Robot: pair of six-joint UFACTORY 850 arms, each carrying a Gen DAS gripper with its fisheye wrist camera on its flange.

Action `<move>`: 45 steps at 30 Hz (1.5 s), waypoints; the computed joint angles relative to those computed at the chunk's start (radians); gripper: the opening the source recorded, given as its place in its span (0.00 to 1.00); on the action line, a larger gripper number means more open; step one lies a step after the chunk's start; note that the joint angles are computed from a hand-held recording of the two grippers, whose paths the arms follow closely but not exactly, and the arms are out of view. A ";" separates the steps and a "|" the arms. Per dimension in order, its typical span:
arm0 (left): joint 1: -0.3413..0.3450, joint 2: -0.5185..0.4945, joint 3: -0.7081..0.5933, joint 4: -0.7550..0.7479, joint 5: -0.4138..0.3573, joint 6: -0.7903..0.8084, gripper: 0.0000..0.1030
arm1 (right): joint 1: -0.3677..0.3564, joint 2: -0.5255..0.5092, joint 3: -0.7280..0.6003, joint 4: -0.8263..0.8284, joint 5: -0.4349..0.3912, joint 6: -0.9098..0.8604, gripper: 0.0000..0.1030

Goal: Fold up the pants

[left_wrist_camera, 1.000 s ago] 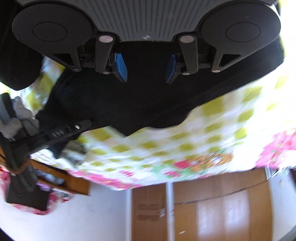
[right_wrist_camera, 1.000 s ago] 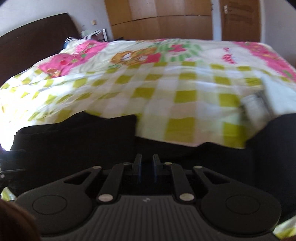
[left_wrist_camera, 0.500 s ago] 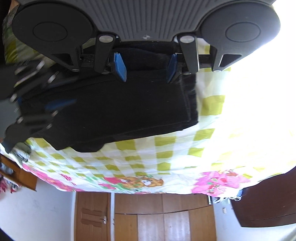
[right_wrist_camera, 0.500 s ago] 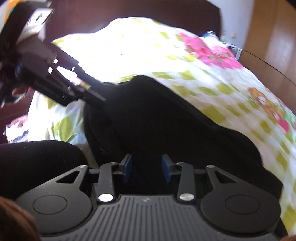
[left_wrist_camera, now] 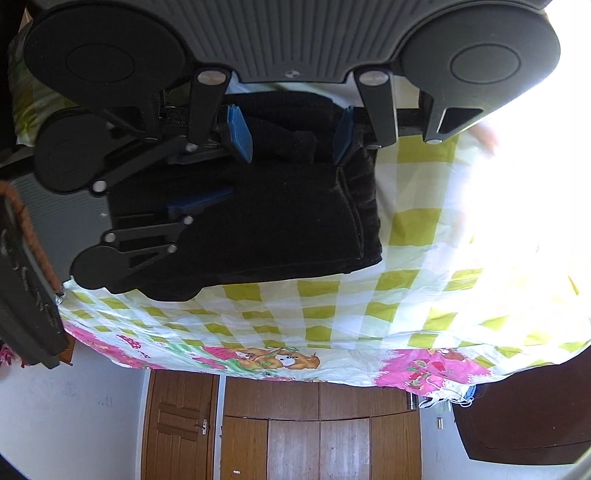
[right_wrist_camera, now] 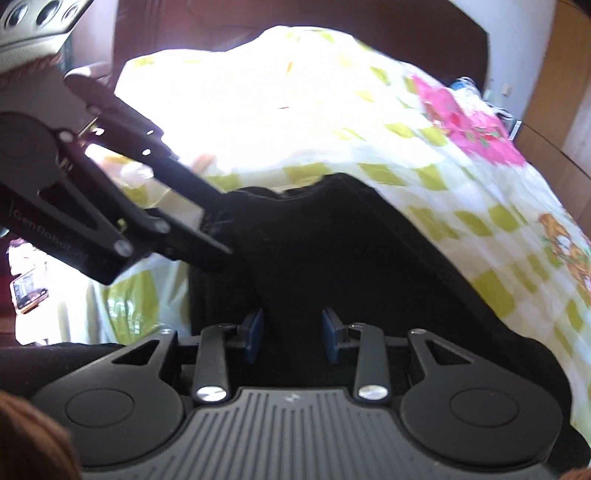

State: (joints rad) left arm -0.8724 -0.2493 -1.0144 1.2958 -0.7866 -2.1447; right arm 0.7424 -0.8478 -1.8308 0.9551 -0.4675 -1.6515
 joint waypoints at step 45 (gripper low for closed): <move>-0.033 -0.747 -1.065 -0.113 0.049 0.993 0.67 | -0.621 0.310 0.159 1.116 0.002 0.270 0.04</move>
State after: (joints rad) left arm -0.9058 -0.9964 -2.0795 1.1824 -0.7371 -1.1516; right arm 0.1210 -0.5378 -1.6716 2.0707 -0.4653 -1.3816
